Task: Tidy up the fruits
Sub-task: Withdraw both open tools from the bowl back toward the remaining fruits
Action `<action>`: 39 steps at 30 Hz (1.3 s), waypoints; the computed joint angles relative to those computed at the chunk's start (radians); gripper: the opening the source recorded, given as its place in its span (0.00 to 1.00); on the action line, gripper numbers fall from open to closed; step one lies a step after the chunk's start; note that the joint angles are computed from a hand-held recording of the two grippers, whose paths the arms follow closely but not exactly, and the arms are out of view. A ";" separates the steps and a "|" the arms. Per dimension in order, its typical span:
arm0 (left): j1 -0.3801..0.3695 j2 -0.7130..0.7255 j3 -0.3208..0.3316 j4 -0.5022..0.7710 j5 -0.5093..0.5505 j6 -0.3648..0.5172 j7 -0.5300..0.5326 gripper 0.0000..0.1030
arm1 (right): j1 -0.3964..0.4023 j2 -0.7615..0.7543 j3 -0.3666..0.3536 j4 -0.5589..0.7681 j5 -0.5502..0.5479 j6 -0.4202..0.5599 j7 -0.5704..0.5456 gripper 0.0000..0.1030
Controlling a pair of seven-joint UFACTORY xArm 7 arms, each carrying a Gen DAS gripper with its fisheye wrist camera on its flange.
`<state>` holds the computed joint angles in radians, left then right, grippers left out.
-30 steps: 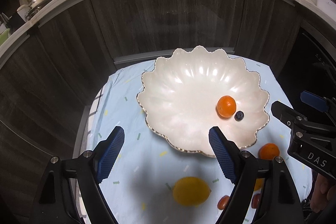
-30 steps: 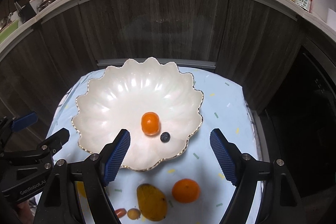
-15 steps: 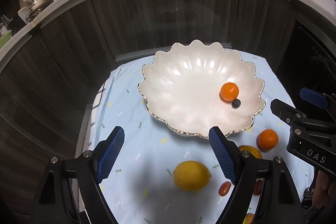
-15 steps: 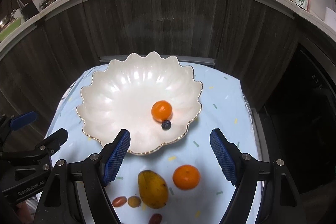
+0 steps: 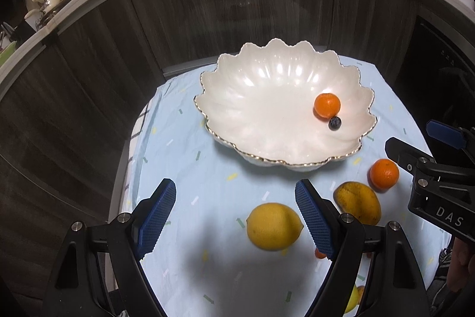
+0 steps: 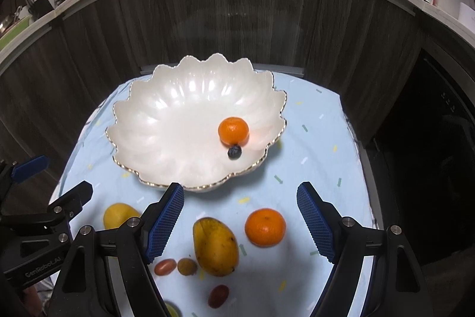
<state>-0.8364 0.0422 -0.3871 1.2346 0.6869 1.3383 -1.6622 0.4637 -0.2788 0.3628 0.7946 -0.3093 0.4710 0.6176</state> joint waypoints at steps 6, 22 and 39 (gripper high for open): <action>-0.014 0.008 -0.007 0.000 -0.003 0.011 -0.009 0.80 | 0.010 -0.019 -0.001 -0.027 0.017 0.009 -0.004 0.77; -0.102 0.067 -0.025 0.036 -0.036 0.002 -0.063 0.80 | 0.075 -0.208 -0.022 -0.206 0.168 0.057 -0.090 0.77; -0.205 0.138 -0.004 0.067 -0.054 -0.066 -0.082 0.80 | 0.127 -0.343 -0.030 -0.333 0.282 0.106 -0.143 0.77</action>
